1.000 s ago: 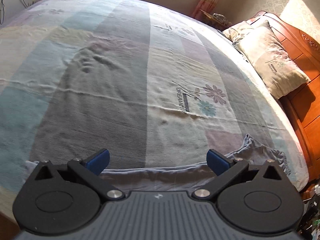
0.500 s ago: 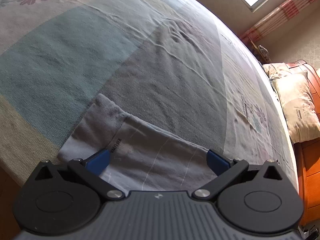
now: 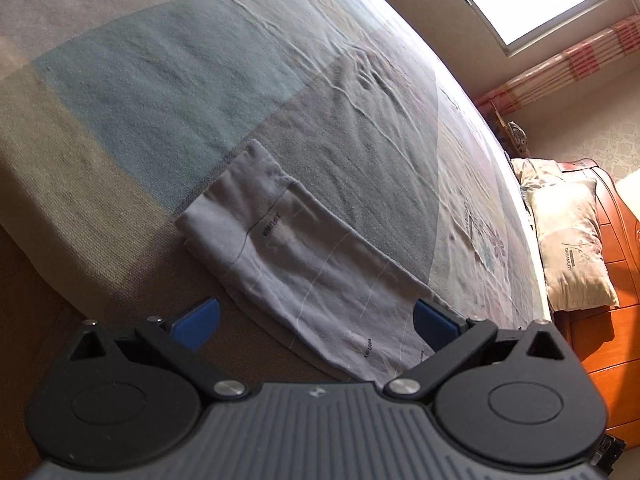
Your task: Fold clothes
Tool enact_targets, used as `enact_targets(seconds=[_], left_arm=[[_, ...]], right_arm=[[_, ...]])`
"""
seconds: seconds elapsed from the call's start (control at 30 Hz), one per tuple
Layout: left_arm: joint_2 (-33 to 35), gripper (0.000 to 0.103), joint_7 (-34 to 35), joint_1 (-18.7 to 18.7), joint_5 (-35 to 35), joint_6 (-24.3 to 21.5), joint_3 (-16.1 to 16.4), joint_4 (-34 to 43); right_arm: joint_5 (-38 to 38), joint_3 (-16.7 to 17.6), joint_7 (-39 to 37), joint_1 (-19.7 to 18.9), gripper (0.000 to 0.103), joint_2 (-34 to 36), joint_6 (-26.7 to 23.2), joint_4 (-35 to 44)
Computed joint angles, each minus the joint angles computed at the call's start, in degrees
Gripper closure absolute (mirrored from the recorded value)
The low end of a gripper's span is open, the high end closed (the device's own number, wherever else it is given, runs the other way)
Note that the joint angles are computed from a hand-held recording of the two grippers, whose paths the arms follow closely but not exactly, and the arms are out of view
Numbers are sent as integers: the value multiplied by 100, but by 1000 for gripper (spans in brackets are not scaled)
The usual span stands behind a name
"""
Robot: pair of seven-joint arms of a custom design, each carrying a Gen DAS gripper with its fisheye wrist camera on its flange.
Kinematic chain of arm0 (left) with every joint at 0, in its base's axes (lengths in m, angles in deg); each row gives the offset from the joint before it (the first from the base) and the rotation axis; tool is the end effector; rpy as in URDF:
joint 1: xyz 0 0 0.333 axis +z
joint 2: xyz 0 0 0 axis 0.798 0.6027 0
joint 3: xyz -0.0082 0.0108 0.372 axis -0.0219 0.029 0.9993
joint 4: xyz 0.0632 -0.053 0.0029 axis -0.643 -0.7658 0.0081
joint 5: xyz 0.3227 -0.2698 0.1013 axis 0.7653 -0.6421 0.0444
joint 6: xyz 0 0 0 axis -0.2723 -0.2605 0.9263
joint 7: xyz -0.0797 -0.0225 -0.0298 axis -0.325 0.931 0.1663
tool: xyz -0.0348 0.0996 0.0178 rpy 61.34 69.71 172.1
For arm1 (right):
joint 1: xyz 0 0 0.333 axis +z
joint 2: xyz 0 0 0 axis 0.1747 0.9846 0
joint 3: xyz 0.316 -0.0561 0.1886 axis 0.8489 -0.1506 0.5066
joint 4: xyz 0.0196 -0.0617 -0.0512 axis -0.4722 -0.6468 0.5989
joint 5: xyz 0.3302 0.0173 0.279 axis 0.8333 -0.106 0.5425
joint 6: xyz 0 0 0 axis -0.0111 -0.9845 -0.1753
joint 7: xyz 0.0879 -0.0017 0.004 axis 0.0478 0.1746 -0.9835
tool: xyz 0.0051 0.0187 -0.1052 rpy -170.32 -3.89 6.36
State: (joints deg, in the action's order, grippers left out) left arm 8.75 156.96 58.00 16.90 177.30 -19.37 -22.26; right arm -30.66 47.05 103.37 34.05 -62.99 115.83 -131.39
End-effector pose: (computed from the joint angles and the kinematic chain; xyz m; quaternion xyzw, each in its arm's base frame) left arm 0.6622 -0.0061 0.5033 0.7540 -0.5331 0.3813 0.0436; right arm 0.5417 0.2374 0.5294 -0.6133 0.6621 -0.0970 0.4195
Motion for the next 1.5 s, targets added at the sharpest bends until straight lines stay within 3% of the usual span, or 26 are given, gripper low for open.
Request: enact_targets(seconds=[0.17, 0.37, 0.6, 0.8, 0.9, 1.1, 1.27, 1.43, 1.5], left_arm=[[122, 1, 195, 59, -517, 66, -45, 0], [230, 1, 369, 101, -855, 99, -79, 80], [301, 1, 381, 165, -1186, 82, -105, 120], [427, 1, 465, 244, -1518, 33, -114, 221], [510, 1, 485, 257, -1667, 195, -145, 278], [476, 1, 1182, 353, -3279, 534, -296, 39], [450, 1, 1722, 325, -4029, -66, -237, -135], [546, 1, 1849, 153, -3977, 381, -187, 39], [587, 1, 2192, 82, -4220, 899, -204, 129]], right_arm=[[-92, 190, -527, -72, 0, 465, -873, 933], [-154, 718, -1307, -390, 0, 1441, -1596, 2257], [-673, 1011, -1226, -381, 0, 2455, -2582, 3644], [-628, 1188, -1315, -430, 0, 2456, -2552, 3663], [-730, 1108, -1152, -373, 0, 2372, -2486, 3557], [-750, 1106, -1049, -398, 0, 2235, -2294, 3383], [-712, 1131, -1080, -421, 0, 2155, -2201, 3275], [-702, 1132, -1062, -410, 0, 2131, -2143, 3239], [-721, 1130, -1081, -407, 0, 2065, -2081, 3160]])
